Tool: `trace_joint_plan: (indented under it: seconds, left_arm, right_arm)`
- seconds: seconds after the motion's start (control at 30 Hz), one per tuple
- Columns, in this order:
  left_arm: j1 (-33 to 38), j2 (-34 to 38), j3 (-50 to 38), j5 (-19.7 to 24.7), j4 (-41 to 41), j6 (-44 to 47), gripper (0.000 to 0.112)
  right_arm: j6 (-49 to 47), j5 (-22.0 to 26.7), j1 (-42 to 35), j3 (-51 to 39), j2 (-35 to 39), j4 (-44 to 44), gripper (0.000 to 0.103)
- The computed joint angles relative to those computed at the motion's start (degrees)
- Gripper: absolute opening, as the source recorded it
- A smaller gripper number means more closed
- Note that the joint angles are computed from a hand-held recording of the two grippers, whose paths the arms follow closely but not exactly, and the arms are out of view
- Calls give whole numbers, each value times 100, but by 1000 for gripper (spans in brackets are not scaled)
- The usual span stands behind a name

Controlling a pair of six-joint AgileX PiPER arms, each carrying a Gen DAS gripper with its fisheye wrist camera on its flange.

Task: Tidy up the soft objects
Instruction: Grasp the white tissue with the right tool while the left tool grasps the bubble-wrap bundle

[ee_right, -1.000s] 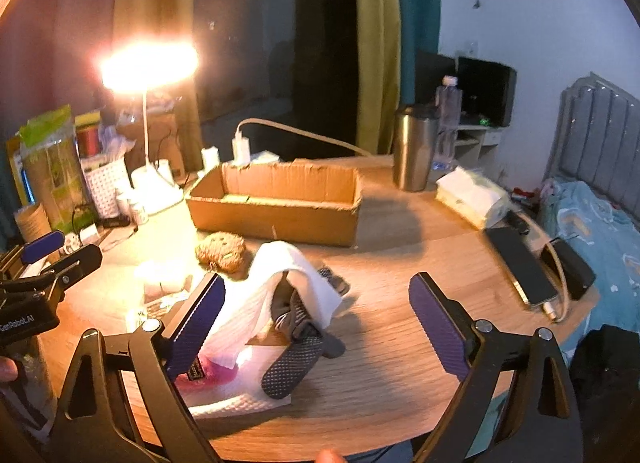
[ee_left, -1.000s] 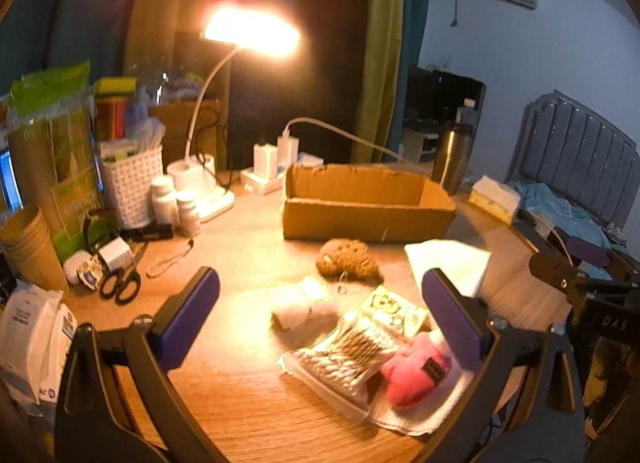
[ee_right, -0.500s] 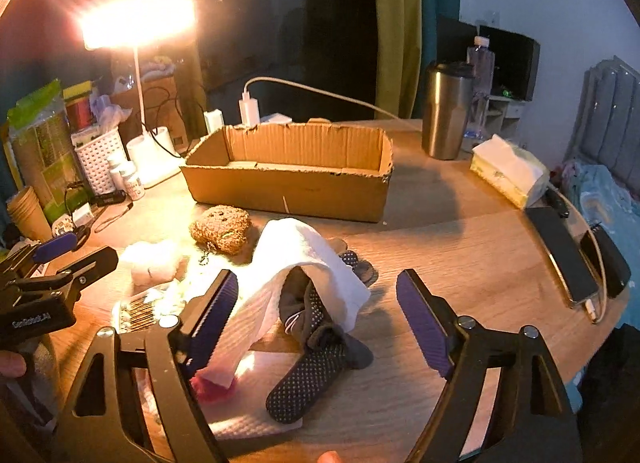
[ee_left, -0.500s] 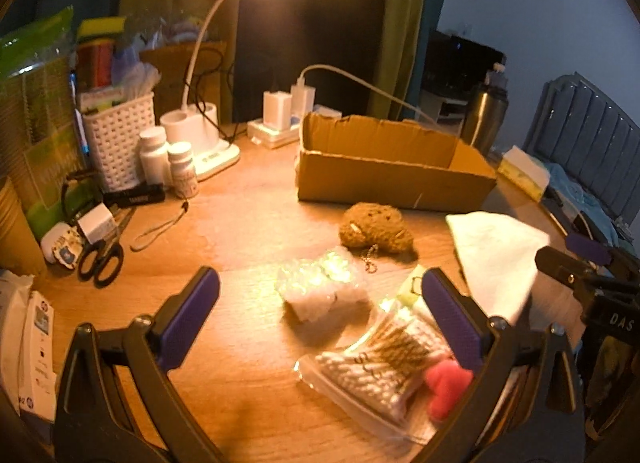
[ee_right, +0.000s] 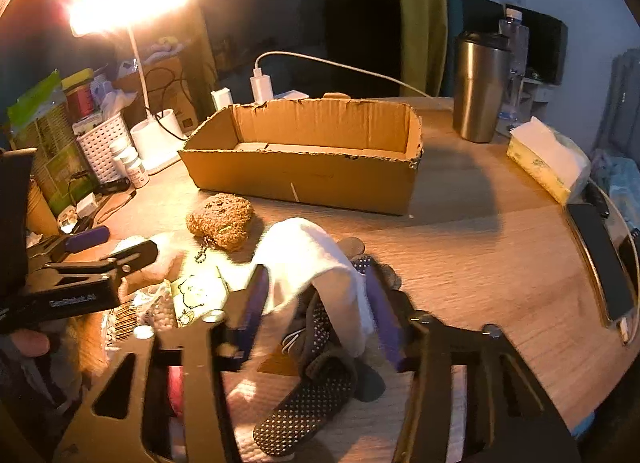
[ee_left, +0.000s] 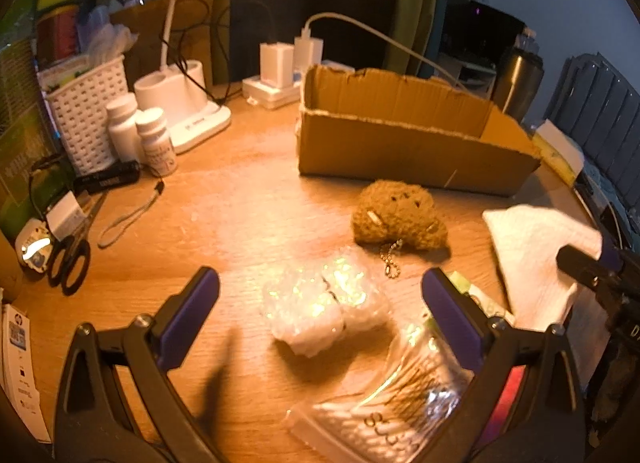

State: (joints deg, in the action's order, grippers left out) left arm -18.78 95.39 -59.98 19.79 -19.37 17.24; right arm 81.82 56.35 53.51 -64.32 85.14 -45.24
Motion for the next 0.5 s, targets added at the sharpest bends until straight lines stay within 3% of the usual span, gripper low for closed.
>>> trace_joint_plan:
  seconds: [0.13, 0.2, 0.3, 0.5]
  left_arm:
    - [-60, 219, -206, 193, 281, -295, 101]
    - [-80, 262, -242, 198, 288, -294, 97]
    - [-96, 358, -357, 378, 285, -269, 76]
    - [-95, 378, -359, 419, 203, -174, 66]
  right_arm:
    - [-138, -213, -117, 120, -108, 45, 16]
    - [-129, -271, -122, 183, -183, -34, 15]
    - [-19, -291, -65, 262, -325, -235, 12]
    - [127, -134, 76, 245, -556, -580, 12]
